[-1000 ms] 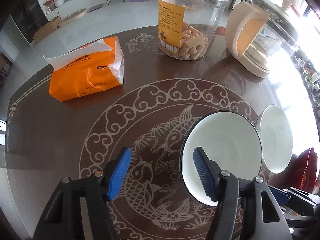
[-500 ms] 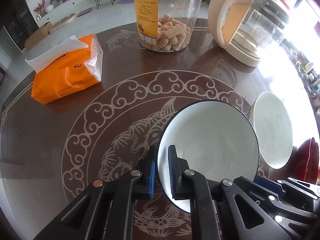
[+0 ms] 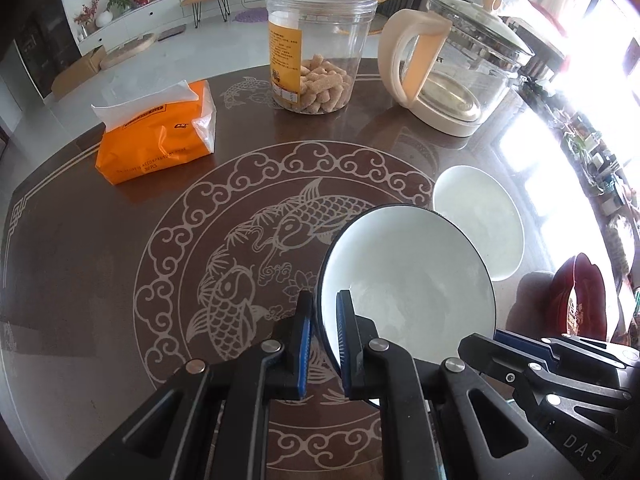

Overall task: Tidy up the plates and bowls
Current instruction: 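Lift the black-rimmed bowl and lower it into the scalloped bowl, open both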

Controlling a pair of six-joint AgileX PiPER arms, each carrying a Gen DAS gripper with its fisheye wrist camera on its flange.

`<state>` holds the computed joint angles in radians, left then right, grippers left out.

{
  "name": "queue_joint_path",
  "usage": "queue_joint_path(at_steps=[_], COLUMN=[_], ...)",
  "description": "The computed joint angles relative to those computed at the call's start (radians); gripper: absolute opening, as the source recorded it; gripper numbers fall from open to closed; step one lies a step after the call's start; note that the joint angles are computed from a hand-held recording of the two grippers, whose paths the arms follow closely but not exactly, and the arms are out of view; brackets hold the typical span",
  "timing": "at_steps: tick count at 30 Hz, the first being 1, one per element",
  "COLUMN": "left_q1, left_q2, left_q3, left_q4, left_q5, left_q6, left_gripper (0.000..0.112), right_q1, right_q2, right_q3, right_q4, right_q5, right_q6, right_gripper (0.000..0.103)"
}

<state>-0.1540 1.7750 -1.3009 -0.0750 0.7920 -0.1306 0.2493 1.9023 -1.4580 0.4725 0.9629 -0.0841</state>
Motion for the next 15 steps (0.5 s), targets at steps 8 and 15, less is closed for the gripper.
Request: queue_joint_path(at_steps=[8,15], left_q1=[-0.174,-0.403], left_q2=[-0.247,-0.388], left_q3=[0.211,0.362], left_q4=[0.085,0.204], left_q5=[-0.046,-0.086], left_q6=[-0.194,-0.476], left_gripper=[0.011,0.011], right_q1=[-0.07,-0.193], right_q2=[-0.272,-0.54], right_q3=[0.231,0.433], right_q4=[0.023,0.023], right_q5=[0.021,0.091], right_q6=[-0.097,-0.207], right_gripper=[0.022,0.022])
